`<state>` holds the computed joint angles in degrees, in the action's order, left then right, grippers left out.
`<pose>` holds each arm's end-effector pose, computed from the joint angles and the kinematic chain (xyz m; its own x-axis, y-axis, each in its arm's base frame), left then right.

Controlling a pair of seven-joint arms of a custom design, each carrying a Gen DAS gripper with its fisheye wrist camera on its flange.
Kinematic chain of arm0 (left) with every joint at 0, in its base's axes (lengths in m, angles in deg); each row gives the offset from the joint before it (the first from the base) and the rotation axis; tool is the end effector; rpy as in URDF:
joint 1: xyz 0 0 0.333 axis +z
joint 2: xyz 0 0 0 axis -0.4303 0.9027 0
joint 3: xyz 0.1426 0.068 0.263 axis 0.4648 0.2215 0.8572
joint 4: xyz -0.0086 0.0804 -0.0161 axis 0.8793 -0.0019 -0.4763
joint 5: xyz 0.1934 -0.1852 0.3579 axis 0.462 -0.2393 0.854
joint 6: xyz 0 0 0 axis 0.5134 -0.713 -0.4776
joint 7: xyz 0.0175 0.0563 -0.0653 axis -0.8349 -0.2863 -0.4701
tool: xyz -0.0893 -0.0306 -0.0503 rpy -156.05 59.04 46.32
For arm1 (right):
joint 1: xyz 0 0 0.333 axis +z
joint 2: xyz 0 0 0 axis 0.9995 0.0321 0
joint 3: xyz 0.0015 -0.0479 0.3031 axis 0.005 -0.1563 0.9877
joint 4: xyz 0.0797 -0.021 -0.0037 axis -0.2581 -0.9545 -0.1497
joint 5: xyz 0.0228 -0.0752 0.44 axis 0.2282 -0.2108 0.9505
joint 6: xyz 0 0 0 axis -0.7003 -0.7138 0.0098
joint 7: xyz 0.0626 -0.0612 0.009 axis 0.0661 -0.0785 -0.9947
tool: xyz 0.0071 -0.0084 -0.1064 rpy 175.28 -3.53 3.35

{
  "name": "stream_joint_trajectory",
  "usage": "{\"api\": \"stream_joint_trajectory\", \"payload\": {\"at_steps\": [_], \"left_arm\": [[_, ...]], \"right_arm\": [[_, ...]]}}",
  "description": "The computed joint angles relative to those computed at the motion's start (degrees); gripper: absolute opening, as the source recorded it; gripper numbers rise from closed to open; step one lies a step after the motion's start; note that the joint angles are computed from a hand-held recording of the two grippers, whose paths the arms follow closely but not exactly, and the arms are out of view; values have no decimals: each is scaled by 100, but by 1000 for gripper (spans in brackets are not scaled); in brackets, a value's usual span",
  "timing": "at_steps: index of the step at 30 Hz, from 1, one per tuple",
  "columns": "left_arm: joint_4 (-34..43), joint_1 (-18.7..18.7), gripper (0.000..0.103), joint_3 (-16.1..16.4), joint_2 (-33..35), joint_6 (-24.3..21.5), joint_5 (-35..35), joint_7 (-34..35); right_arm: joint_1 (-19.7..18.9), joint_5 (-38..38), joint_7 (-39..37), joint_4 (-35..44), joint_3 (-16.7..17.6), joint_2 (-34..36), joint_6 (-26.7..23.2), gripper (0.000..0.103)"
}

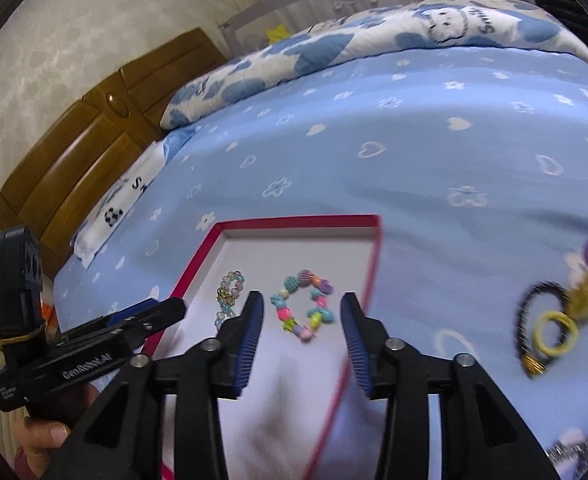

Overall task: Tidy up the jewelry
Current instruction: 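Move both open tools back to the jewelry pile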

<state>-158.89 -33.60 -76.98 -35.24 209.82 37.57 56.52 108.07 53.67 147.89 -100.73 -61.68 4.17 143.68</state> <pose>0.5667 -0.1682 0.4079 0.0059 -0.9641 0.2653 -0.8173 -0.1575 -0.5542 0.5983 0.3300 0.3861 0.1161 -0.8853 -0.4503 -0.8552 0.1414 -0.4986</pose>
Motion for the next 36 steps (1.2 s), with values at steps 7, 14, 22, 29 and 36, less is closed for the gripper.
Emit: {"api": "stream_joint_trajectory", "payload": {"at_steps": [7, 14, 22, 29, 36], "left_arm": [[-493, -489, 66, 177, -619, 245, -1170, 799], [-508, -891, 69, 266, -774, 169, -1658, 1395], [-385, -998, 70, 157, -769, 14, -1742, 1648], [-154, -980, 73, -19, -588, -78, -1444, 1460], [136, -969, 76, -181, -345, -102, -1203, 1408]], "right_arm": [[80, -217, 521, -1164, -287, -1061, 398, 48], [-64, -1283, 1659, -2145, -459, -2009, 600, 49], [-587, -2299, 2731, -3031, -287, -2966, 563, 53], [-912, -2618, 3152, -3492, -206, -3487, 471, 53], [-1188, -2879, 3370, -3729, -158, -3775, 411, 53]]}}
